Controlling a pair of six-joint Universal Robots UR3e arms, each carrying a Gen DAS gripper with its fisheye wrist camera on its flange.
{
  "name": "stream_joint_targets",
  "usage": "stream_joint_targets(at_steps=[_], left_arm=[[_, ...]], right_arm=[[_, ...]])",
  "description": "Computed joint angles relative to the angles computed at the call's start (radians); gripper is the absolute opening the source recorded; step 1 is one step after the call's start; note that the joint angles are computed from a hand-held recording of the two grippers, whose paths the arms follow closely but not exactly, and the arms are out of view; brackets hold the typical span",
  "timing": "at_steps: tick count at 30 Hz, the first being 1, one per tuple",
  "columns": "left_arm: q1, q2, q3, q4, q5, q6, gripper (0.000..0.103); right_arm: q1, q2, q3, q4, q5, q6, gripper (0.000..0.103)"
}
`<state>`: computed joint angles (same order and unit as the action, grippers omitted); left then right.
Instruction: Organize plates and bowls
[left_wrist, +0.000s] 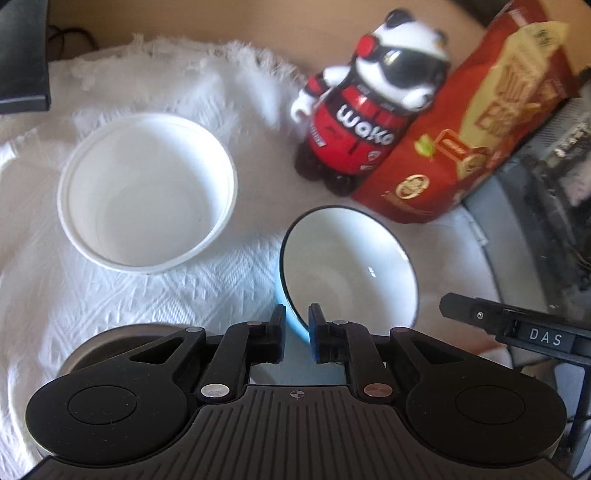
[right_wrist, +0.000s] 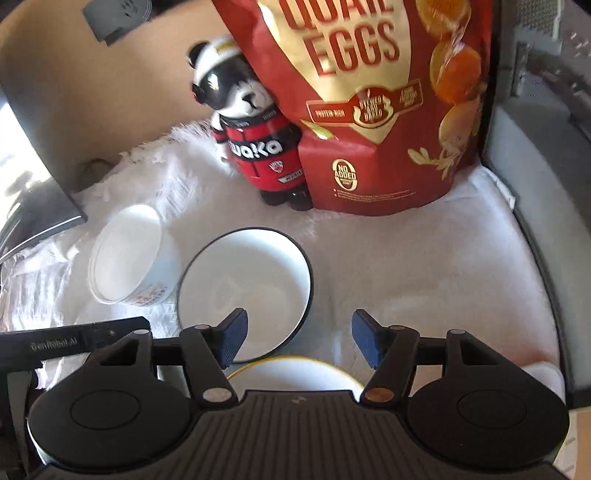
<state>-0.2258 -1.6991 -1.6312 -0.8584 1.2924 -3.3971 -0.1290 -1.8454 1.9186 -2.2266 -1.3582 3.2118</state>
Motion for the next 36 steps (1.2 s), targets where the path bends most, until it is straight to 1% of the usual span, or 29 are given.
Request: stream_joint_targets(at_steps=[1, 4, 8, 15, 17, 21, 23, 24, 25, 26, 29, 32, 34, 36], left_arm=[[-0.015, -0.032, 0.032, -0.008, 0.021, -0.01, 0.017], [-0.046, -0.097, 0.096, -0.015, 0.073, -0.032, 0.018], [-0.06, -0.168, 0.164, -0.03, 0.11, -0.05, 0.018], [-0.059, -0.271, 0.262, -0.052, 0.112, -0.063, 0.018], [-0.058, -0.305, 0.295, -0.064, 0.102, -0.066, 0.018], [-0.064, -0.381, 0.375, -0.098, 0.091, -0.055, 0.018], [-0.065, -0.416, 0.416, -0.124, 0.086, -0.051, 0.021], [-0.062, -0.431, 0.435, -0.141, 0.075, -0.05, 0.022], [-0.06, -0.443, 0.453, -0.159, 0.063, -0.048, 0.025], [-0.058, -0.453, 0.471, -0.173, 0.056, -0.042, 0.028], [-0.061, -0.473, 0.511, -0.197, 0.053, -0.029, 0.029], [-0.07, -0.496, 0.539, -0.17, 0.042, -0.015, 0.029], [-0.074, -0.527, 0.576, -0.16, 0.032, -0.021, 0.029], [-0.08, -0.563, 0.621, -0.155, 0.025, -0.03, 0.029]], right_arm=[[0.002, 0.035, -0.007, -0.018, -0.01, 0.008, 0.063], [-0.02, 0.11, -0.027, -0.025, 0.025, -0.011, 0.063], [-0.011, 0.212, -0.071, -0.048, 0.015, -0.028, 0.063], [0.003, 0.366, -0.169, -0.038, 0.031, -0.055, 0.06], [0.013, 0.412, -0.202, -0.03, 0.036, -0.055, 0.056], [0.019, 0.509, -0.274, 0.002, 0.059, -0.048, 0.053], [0.016, 0.547, -0.302, 0.026, 0.081, -0.056, 0.043], [0.014, 0.563, -0.316, 0.042, 0.091, -0.063, 0.04], [0.015, 0.582, -0.335, 0.056, 0.101, -0.07, 0.036], [0.017, 0.59, -0.341, 0.057, 0.107, -0.075, 0.035], [0.031, 0.588, -0.34, 0.034, 0.1, -0.086, 0.034], [0.038, 0.569, -0.328, -0.001, 0.071, -0.087, 0.034], [0.036, 0.549, -0.317, -0.019, 0.047, -0.095, 0.034], [0.021, 0.537, -0.311, -0.02, 0.044, -0.102, 0.034]])
